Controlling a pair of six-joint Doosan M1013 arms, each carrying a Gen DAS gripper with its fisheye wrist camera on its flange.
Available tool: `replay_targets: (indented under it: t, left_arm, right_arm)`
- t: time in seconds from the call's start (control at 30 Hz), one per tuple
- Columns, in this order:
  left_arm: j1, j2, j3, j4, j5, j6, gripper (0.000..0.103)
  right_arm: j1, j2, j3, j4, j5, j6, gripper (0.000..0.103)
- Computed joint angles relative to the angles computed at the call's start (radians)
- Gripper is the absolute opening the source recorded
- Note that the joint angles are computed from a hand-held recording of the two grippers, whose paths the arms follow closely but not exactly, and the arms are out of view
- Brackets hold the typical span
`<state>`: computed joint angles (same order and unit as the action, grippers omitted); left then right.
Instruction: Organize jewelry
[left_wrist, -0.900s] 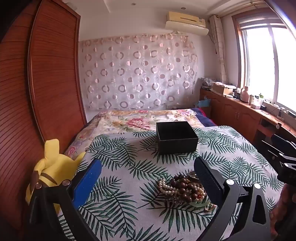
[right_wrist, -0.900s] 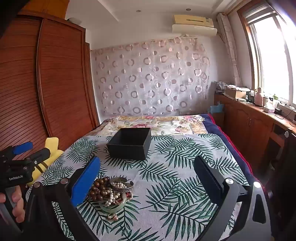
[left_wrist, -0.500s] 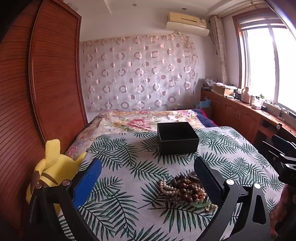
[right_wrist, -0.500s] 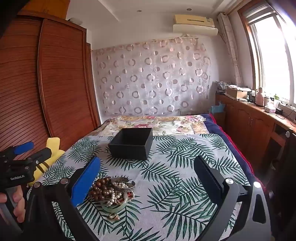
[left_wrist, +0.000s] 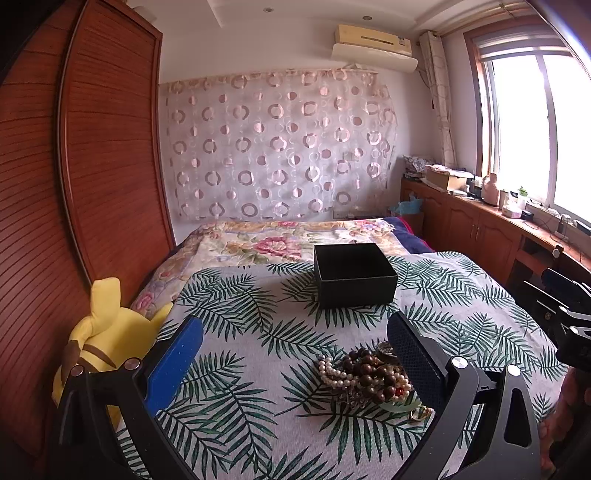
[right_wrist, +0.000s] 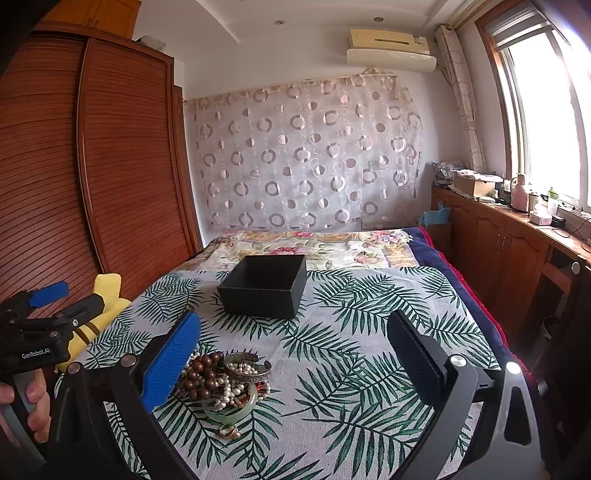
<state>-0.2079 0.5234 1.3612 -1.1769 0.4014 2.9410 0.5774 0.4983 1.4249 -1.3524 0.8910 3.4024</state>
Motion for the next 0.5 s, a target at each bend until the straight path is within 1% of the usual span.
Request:
replay_targets:
  t: [0.5]
  left_arm:
    - [0.002,0.001,-0.007,-0.026,-0.002,0.026,0.097]
  right_arm:
    - [0.003,0.001,-0.004,0.001,0.004,-0.002,0.101]
